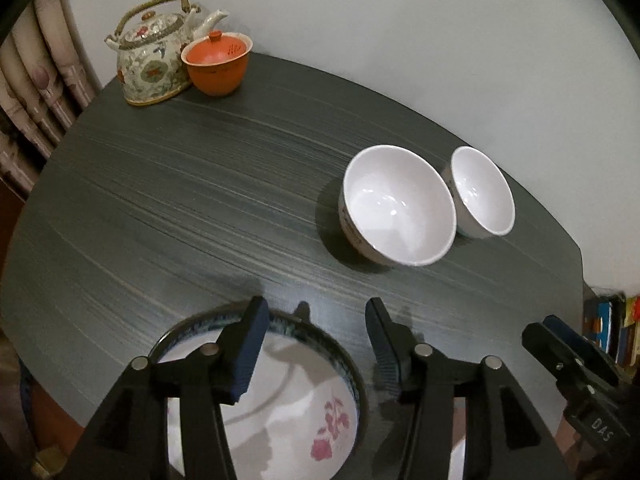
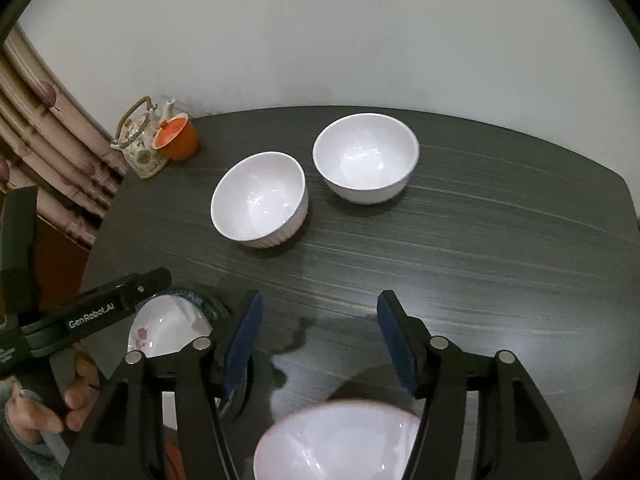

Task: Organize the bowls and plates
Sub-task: 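Move both grippers to the rim of a white bowl, then grasp the white bowl's rim with both grippers and lift it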

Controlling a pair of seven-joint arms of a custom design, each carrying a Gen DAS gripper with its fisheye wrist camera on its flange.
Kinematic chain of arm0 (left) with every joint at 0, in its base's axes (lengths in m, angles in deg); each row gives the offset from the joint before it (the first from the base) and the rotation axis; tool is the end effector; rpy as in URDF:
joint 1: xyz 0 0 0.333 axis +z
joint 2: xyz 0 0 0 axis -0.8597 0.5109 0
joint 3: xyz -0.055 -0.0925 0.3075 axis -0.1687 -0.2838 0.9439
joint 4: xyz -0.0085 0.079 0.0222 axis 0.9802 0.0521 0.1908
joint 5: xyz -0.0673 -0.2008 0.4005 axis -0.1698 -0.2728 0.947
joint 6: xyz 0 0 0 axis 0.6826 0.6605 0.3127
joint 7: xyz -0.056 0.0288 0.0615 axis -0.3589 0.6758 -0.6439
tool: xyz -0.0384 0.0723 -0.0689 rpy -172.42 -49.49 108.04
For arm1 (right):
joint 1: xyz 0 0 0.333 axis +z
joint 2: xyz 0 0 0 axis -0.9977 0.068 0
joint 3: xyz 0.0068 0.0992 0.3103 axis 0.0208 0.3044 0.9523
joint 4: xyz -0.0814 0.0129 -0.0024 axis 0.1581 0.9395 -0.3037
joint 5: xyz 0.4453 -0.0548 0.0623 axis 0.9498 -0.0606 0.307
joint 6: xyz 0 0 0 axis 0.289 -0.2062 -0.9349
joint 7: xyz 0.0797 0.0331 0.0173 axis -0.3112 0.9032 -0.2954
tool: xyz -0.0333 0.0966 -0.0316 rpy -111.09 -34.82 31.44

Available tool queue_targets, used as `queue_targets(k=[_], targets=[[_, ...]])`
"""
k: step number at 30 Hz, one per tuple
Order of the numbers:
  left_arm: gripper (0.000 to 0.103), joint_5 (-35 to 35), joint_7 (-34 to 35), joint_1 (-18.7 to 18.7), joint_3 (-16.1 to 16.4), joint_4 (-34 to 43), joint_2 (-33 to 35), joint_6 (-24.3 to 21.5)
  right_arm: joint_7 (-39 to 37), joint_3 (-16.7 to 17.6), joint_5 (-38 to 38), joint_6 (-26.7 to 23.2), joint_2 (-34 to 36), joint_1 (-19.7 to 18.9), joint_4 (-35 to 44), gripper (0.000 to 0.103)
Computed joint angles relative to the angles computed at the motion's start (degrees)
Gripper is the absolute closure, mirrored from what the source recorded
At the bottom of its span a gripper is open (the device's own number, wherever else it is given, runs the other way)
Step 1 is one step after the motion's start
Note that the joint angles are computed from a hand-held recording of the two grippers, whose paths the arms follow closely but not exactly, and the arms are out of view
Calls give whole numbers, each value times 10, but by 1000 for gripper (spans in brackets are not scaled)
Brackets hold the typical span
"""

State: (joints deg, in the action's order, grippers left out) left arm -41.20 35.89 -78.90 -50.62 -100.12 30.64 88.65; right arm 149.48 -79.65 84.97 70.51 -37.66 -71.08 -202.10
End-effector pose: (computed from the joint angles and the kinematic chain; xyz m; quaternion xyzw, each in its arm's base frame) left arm 0.5851 -0.3956 0.4777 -0.6325 0.7547 -0.1737 0.0155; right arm 0.5058 0.1881 0.5379 -0.5868 0.7802 -0.0603 0.2081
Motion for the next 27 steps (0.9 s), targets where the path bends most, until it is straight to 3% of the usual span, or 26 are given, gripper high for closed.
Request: queue_targets(k=[5, 11, 18, 27], targets=[[51, -8, 3, 2, 3, 58, 52, -10, -26, -14, 20, -1, 63, -2, 47, 44], [51, -40, 16, 6, 0, 107, 97, 11, -65, -27, 63, 0, 126, -8, 93, 44], [51, -44, 11, 0, 0, 160, 151, -6, -91, -31, 121, 6, 179, -19, 118, 44], [51, -28, 0, -11, 7, 194, 188, -28, -85, -26, 116, -19, 222, -23, 154, 48]])
